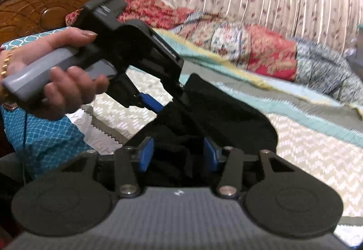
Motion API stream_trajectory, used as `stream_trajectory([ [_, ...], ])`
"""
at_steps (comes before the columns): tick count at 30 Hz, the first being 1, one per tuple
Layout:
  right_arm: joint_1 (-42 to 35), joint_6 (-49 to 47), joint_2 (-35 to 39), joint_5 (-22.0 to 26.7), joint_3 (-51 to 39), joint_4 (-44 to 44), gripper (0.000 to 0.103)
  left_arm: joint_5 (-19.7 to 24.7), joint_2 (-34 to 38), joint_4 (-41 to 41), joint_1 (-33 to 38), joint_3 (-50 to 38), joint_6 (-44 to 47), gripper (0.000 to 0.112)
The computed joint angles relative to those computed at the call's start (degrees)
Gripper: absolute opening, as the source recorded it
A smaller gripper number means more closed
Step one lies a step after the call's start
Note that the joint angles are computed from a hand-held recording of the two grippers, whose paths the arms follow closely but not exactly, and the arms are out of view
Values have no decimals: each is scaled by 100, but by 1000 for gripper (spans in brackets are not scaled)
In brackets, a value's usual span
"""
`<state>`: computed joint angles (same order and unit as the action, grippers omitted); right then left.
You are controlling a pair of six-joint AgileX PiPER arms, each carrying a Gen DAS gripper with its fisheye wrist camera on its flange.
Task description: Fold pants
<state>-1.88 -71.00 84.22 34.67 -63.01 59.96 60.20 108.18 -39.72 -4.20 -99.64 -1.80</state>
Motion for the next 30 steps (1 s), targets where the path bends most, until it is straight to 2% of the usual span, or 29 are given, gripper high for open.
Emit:
stream_trajectory([
  [2,-95,767,530,667,-644,-404,49,17,2,-9,-19,-32,-46,38],
  [6,-208,2088,1054,1303,-1369,-649,49,74,-4,83,-88,-157,-90,37],
  [13,-1072,3852,1984,2820,-1822,817,51,103,-67,7,-154,-164,-69,37],
  [14,-1066,4127,2057,2787,-1859,810,51,107,-89,-43,-146,-150,-46,37],
  [15,-1070,4293,2080,2775,-1897,733,45,100,-108,-77,-151,-146,-43,32],
  [17,-892,4499,2066,2522,-1929,467,15,35,-164,-28,-197,-154,-69,27],
  [18,-804,4536,2023,2429,-1922,321,8,-4,-167,62,-230,-184,-130,25],
  [19,-737,4527,1957,2366,-1851,290,8,-29,-157,205,-264,-242,-222,20],
  [21,-676,4158,1657,2323,-1579,469,7,-50,-100,369,-285,-333,-346,16],
  [23,-624,3773,1173,2345,-1289,590,7,0,7,413,-247,-425,-438,15],
  [26,-574,3680,626,2411,-938,623,7,-36,63,277,-162,-282,-465,14],
  [30,-478,3825,624,2398,-542,451,7,-177,60,411,-149,16,-468,13],
])
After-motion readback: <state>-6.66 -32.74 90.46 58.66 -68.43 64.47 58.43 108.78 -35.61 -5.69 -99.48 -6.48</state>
